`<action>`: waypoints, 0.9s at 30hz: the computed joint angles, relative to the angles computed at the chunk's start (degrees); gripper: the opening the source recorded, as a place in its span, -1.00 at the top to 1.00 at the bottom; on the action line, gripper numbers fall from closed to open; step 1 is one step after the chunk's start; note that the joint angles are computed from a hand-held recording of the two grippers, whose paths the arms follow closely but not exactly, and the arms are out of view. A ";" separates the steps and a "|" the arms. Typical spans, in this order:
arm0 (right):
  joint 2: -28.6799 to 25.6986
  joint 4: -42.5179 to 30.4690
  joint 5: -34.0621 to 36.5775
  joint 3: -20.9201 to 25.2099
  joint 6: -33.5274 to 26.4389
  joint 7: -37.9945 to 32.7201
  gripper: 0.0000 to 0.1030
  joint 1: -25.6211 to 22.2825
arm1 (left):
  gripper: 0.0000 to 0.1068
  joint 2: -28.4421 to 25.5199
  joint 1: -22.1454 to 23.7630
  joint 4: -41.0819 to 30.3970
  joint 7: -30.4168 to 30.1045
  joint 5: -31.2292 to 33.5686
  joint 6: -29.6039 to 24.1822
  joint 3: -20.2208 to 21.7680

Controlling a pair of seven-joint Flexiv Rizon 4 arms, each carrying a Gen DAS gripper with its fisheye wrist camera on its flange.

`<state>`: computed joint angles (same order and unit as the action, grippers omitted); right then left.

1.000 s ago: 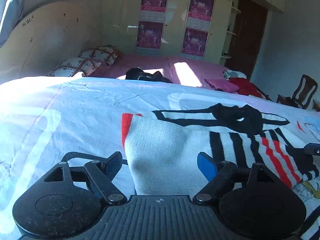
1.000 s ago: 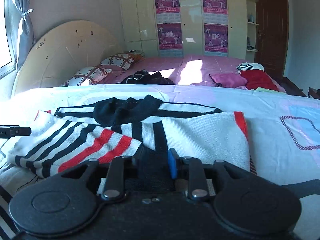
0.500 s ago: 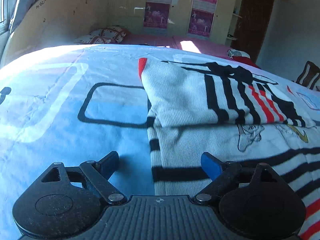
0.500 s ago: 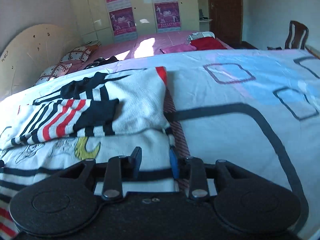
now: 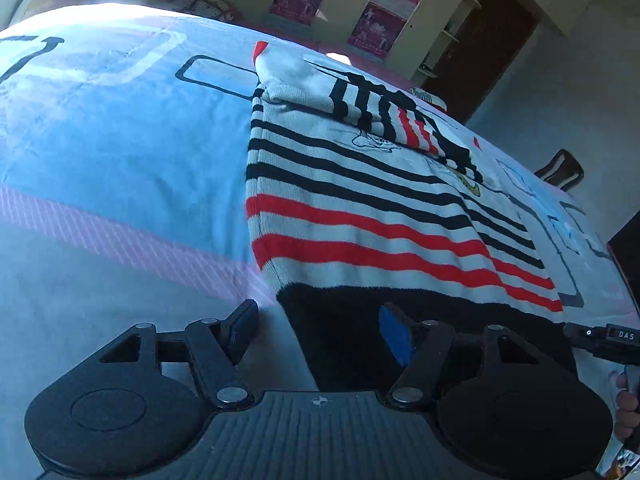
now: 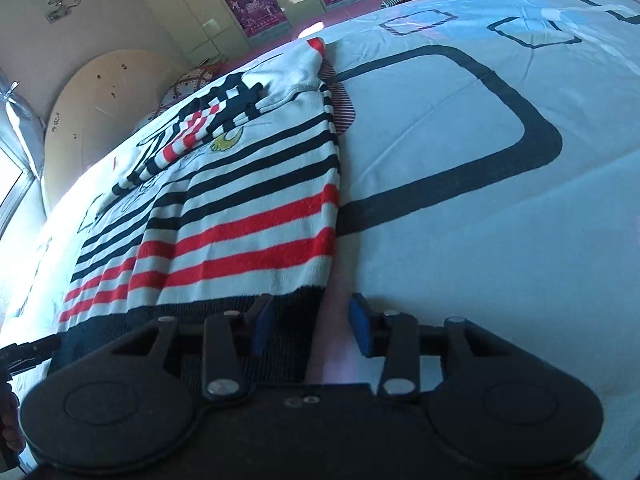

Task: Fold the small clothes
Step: 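Grasp the black hem with both grippers and lift it toward the collar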

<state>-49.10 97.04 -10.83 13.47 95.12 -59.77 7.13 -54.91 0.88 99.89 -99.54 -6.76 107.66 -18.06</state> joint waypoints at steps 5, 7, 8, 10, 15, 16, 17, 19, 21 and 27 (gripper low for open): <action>0.16 4.55 -1.14 8.90 2.88 -3.62 0.21 -7.08 | -0.02 -2.56 4.37 4.14 -6.54 3.45 7.67 -7.29; -0.58 5.78 -1.92 12.77 4.06 -4.25 0.21 -10.39 | -0.01 -4.37 7.05 4.87 -9.63 6.56 9.51 -10.45; -1.19 5.93 -2.38 14.36 4.46 -4.20 0.21 -11.77 | -0.01 -4.88 6.99 5.11 -11.02 7.15 10.70 -10.51; -2.92 5.66 -3.40 16.97 5.79 -3.80 0.20 -14.15 | -0.01 -5.72 7.02 4.37 -12.82 8.54 11.30 -10.39; -8.08 2.34 -7.56 22.36 6.42 -0.99 0.26 -18.88 | 0.10 -6.32 4.90 -0.57 -13.45 9.90 8.07 -7.63; -8.74 1.68 -8.33 22.60 6.31 -0.58 0.27 -19.07 | 0.11 -6.30 4.02 -1.70 -13.03 9.36 7.33 -6.73; -9.48 1.09 -9.19 23.26 6.19 -0.33 0.27 -19.54 | 0.11 -6.71 3.84 -2.81 -12.72 9.24 6.95 -6.68; -11.00 -0.12 -10.74 24.84 5.19 0.17 0.28 -20.58 | 0.11 -7.31 3.19 -4.30 -12.34 8.64 6.65 -6.30; -12.70 -1.66 -12.23 27.23 3.28 -0.16 0.29 -21.93 | 0.11 -7.97 3.09 -5.35 -11.88 8.72 6.76 -6.40; -15.72 -6.09 -11.39 31.49 -2.46 -4.47 0.59 -22.63 | 0.40 -8.30 3.17 -5.60 -10.95 8.75 6.89 -5.91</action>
<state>-64.81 90.95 -22.22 44.97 92.66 -64.23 -15.50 -63.21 4.05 94.29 -110.49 1.99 114.56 -23.97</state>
